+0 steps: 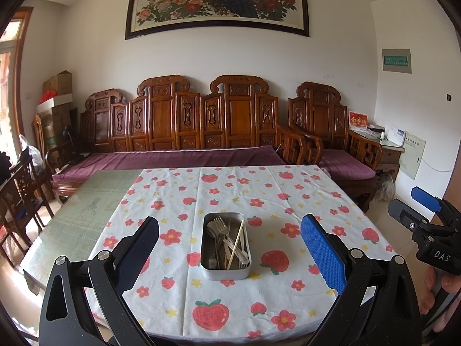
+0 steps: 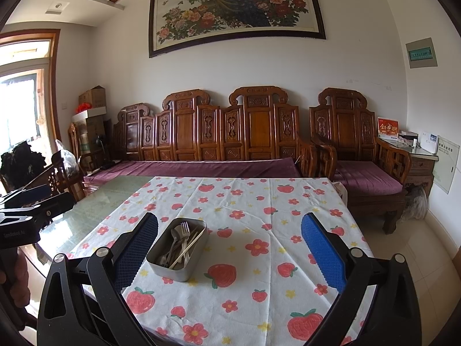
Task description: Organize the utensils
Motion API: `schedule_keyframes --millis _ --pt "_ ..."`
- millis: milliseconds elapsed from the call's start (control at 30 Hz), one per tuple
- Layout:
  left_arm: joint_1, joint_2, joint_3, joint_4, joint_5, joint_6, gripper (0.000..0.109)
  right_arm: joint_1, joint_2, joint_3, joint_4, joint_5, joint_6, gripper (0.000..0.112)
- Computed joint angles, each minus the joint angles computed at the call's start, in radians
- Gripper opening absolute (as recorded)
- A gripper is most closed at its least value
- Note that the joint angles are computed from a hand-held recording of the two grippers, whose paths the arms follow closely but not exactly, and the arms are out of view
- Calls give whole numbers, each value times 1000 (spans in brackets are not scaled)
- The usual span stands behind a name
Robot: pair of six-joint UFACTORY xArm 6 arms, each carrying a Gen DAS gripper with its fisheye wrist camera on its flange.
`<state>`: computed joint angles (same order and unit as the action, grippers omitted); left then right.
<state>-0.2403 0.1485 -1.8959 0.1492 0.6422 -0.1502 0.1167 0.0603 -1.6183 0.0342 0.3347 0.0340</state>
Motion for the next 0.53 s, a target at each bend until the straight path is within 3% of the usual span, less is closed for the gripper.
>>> schedule_keyframes --millis 533 --pt "-13 16 -29 15 16 -16 95 7 -6 11 -8 -5 14 100"
